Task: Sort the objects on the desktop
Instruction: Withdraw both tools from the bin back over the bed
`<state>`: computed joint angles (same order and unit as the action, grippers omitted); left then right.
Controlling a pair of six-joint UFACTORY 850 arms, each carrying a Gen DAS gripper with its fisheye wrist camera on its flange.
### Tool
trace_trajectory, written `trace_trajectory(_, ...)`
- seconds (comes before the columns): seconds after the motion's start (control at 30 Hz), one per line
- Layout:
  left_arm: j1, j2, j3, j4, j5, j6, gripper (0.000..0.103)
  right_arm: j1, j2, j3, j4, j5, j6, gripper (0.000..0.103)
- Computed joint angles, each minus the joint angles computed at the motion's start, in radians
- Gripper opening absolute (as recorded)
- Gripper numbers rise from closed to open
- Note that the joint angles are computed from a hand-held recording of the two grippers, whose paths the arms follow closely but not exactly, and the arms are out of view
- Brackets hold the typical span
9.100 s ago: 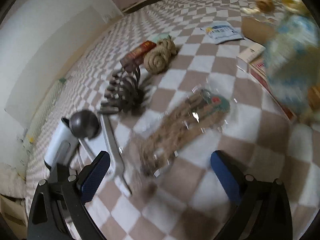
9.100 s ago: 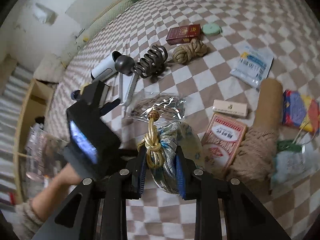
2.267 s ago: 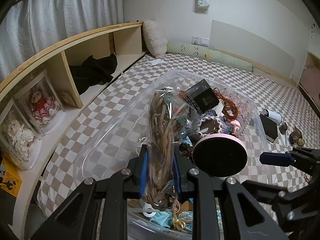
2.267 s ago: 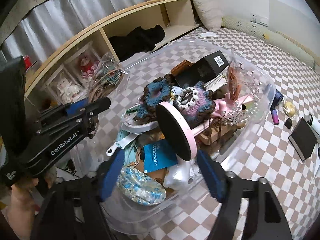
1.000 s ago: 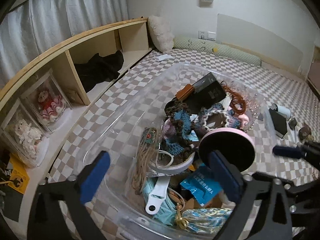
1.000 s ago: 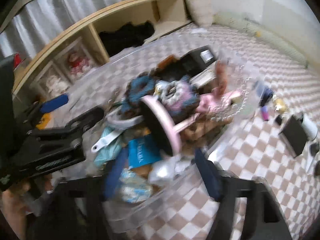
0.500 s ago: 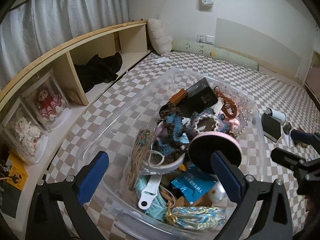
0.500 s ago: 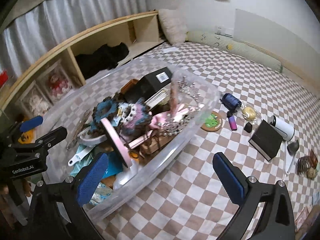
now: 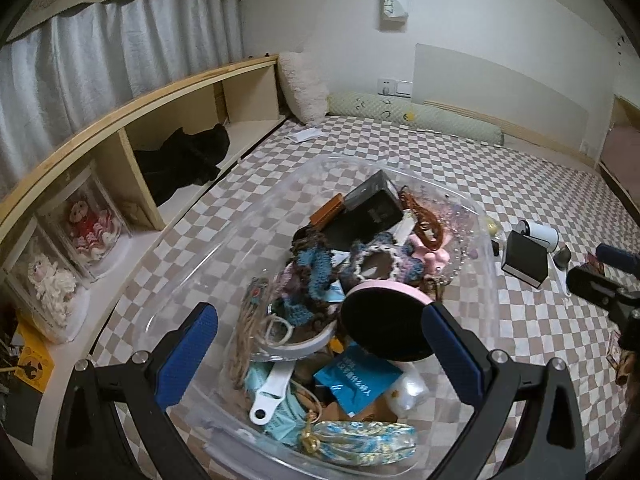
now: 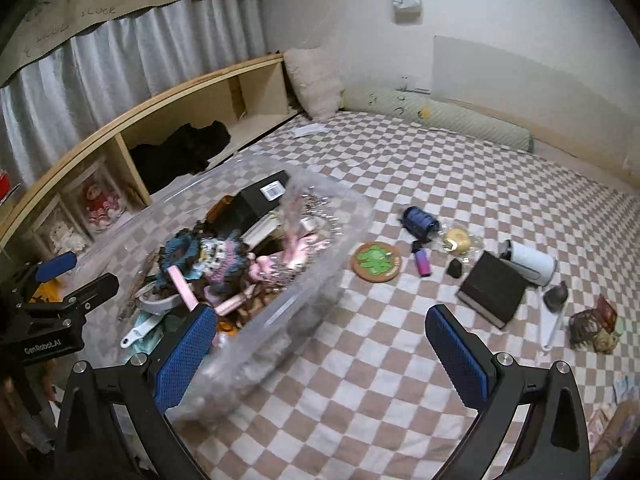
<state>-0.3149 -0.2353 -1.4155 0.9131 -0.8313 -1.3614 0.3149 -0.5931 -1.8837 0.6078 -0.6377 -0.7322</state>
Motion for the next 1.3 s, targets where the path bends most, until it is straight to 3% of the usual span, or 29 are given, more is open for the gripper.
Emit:
trace_trajectory(0.53,-0.057,-0.140,-0.171,-0.013,0.002,0.123,0.103,-0.111,0.022,0.038,-0.022,0.045,-0.017,0.103)
trace_trajectory(1.3,-0.106,-0.472,-0.616,-0.202,-0.013,0.436,0.103,-0.254,-0.040,-0.014,-0.197,0.089,0.162,0.103)
